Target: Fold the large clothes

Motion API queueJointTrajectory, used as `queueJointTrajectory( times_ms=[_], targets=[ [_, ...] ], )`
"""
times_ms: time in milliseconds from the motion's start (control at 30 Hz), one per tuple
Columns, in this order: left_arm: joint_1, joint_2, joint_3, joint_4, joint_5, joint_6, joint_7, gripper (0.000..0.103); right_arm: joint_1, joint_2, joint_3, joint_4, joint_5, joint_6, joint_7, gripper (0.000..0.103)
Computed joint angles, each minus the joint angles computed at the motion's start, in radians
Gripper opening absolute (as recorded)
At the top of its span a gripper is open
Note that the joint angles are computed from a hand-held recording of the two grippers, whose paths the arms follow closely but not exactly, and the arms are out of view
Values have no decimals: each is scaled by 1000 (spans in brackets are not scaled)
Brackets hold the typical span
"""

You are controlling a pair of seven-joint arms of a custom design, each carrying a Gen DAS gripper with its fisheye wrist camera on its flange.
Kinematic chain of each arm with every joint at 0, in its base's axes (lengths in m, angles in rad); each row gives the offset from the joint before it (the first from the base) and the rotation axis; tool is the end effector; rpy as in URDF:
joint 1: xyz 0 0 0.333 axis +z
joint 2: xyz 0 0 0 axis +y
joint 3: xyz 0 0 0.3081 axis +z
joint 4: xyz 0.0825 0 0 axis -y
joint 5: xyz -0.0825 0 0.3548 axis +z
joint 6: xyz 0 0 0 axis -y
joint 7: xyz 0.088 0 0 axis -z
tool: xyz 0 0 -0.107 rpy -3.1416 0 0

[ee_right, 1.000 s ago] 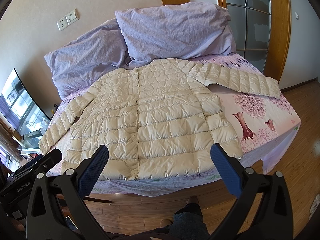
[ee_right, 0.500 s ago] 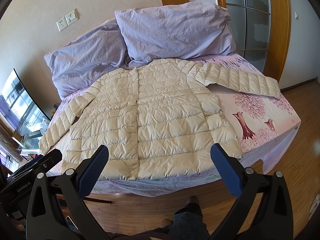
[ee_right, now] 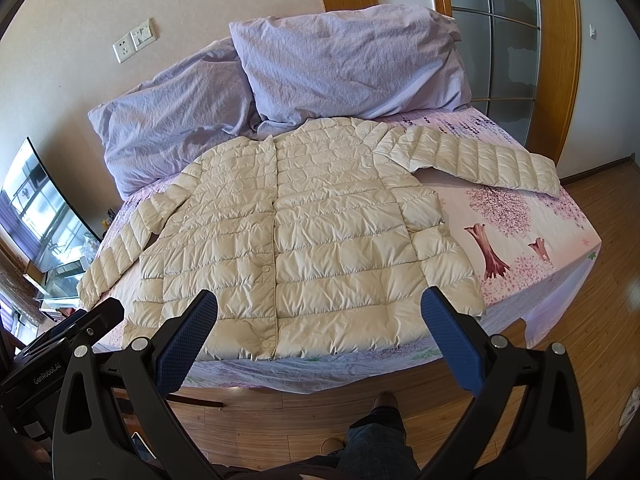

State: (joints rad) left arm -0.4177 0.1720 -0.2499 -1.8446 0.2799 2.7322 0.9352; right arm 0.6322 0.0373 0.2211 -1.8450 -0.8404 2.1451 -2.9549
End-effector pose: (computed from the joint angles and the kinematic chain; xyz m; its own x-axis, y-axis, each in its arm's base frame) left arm 0.4904 -0.3870 0.5231 -0.2950 -0.9320 0.2105 -0.7643 0.0979 -0.6374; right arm 0.4022 0.4106 0.5407 -0.4110 -0.8845 -0.2208 -0.5907 0.4429 -0.6745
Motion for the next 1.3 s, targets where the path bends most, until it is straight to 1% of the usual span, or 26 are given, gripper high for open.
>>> queueJointTrajectory(
  times_ms=[800,1300],
  targets=[
    [0,0,0,0,-1,0,1,101,1,2,-1,1,0,1,1,102],
    [5,-2,0,-7,-8,0,9,101,-8,6,-10,-10,5,27,3,102]
  ],
)
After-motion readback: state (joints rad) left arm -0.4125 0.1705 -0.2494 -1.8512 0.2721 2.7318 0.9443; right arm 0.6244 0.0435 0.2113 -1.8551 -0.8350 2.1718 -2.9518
